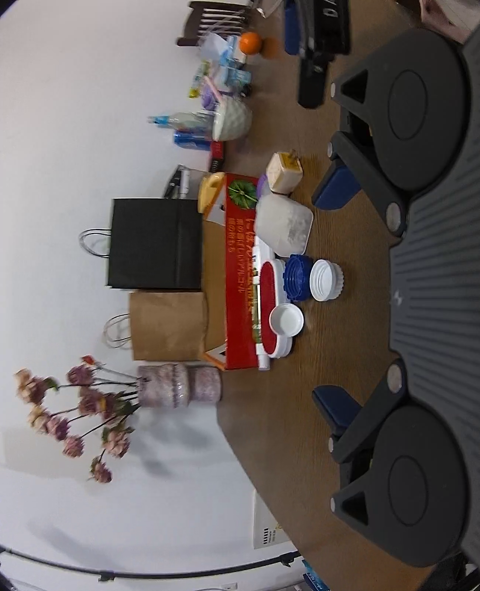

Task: Organize rigid objects
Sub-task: 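Grasp the white bottle cap with the left tool while the right tool grasps the white plug adapter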

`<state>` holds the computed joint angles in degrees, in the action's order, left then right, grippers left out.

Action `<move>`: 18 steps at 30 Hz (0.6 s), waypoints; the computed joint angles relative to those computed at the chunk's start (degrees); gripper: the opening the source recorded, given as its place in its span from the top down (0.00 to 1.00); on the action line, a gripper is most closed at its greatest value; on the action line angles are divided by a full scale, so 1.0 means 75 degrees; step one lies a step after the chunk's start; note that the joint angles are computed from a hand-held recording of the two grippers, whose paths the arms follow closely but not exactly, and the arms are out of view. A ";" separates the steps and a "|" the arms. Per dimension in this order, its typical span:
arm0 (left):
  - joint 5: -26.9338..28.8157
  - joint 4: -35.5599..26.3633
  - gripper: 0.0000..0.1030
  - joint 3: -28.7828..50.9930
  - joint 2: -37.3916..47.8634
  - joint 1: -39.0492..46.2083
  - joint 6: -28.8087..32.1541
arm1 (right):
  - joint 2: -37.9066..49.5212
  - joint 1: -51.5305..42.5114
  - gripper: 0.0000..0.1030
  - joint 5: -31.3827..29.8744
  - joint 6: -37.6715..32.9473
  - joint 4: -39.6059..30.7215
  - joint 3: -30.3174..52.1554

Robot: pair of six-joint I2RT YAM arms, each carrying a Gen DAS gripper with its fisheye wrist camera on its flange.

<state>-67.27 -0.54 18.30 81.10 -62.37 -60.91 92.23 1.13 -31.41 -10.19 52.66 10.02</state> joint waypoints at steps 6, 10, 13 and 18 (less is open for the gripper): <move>0.2263 0.2956 0.00 -0.0341 0.0163 0.2211 0.2677 | 0.1044 0.0471 0.07 0.0458 -0.0946 -0.1525 0.2089; 0.3428 0.3345 0.00 0.0124 0.0794 0.3294 0.3575 | 0.1872 0.0786 0.12 0.0521 -0.1140 -0.2289 0.3355; 0.3993 0.3288 0.06 0.0500 0.1215 0.3764 0.3827 | 0.2543 0.1012 0.17 0.0715 -0.1218 -0.2719 0.4218; 0.4474 0.3122 0.24 0.0932 0.1810 0.4188 0.4007 | 0.3418 0.1242 0.31 0.0904 -0.1153 -0.3640 0.5466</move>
<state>-33.71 22.88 25.30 94.67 -30.96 -30.86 117.87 10.45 -24.63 -18.84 25.36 51.01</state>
